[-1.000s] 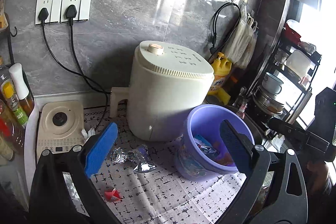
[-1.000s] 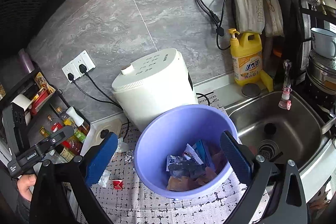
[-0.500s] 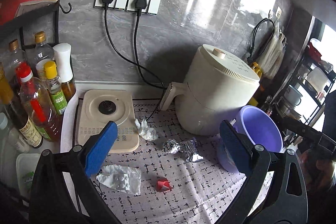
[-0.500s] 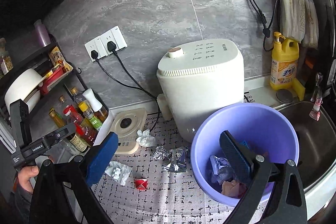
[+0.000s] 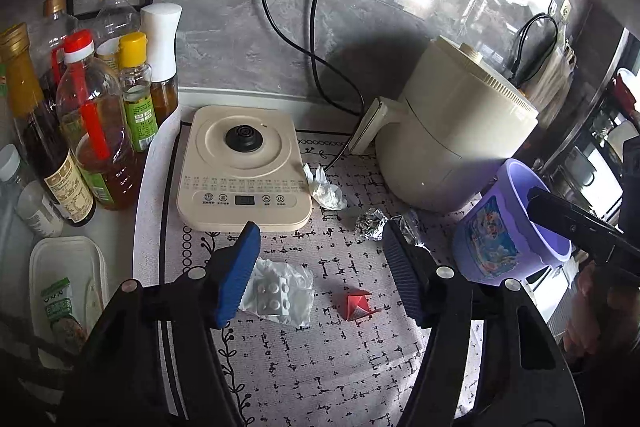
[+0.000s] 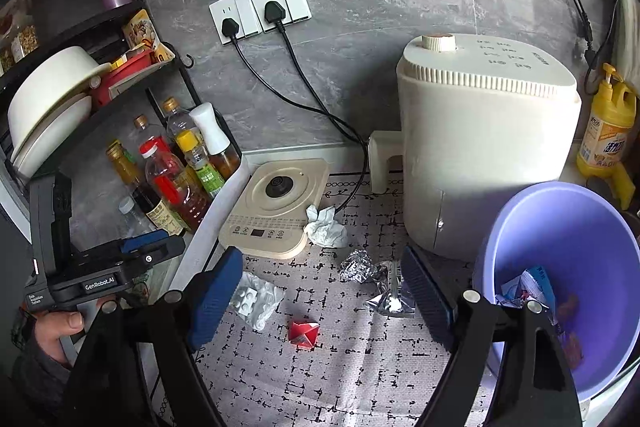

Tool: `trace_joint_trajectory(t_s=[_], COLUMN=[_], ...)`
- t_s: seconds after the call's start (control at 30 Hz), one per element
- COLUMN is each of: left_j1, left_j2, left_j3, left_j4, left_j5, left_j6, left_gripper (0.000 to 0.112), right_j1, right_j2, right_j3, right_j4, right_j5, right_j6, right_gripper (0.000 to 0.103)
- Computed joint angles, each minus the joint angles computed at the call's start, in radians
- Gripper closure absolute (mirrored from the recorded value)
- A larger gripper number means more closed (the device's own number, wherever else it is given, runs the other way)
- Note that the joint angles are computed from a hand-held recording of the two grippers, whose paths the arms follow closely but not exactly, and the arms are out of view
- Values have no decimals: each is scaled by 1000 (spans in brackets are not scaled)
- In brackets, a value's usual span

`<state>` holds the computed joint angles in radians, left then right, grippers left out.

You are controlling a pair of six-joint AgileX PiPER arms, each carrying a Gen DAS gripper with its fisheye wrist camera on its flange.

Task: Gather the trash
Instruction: 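Move both tools back over the counter toward the white blister pack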

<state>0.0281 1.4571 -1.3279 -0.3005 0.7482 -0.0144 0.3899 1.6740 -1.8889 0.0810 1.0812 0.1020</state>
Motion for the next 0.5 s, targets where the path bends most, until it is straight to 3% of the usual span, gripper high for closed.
trace_joint_trajectory(t_s=[0.23,0.5], left_j1=[15,13], left_j2=[57,149], left_j3=[89,122], left_j4=[-30,-49], left_j5=[-22,-29], left_j6=[31,52], left_gripper=[62,69], right_j1=[21,37], right_j2=[56,151], right_j3=[82,117], right_j4=[43,78], right_j5=[-17,0], right_j6=[-29,-71], right_gripper=[34,38])
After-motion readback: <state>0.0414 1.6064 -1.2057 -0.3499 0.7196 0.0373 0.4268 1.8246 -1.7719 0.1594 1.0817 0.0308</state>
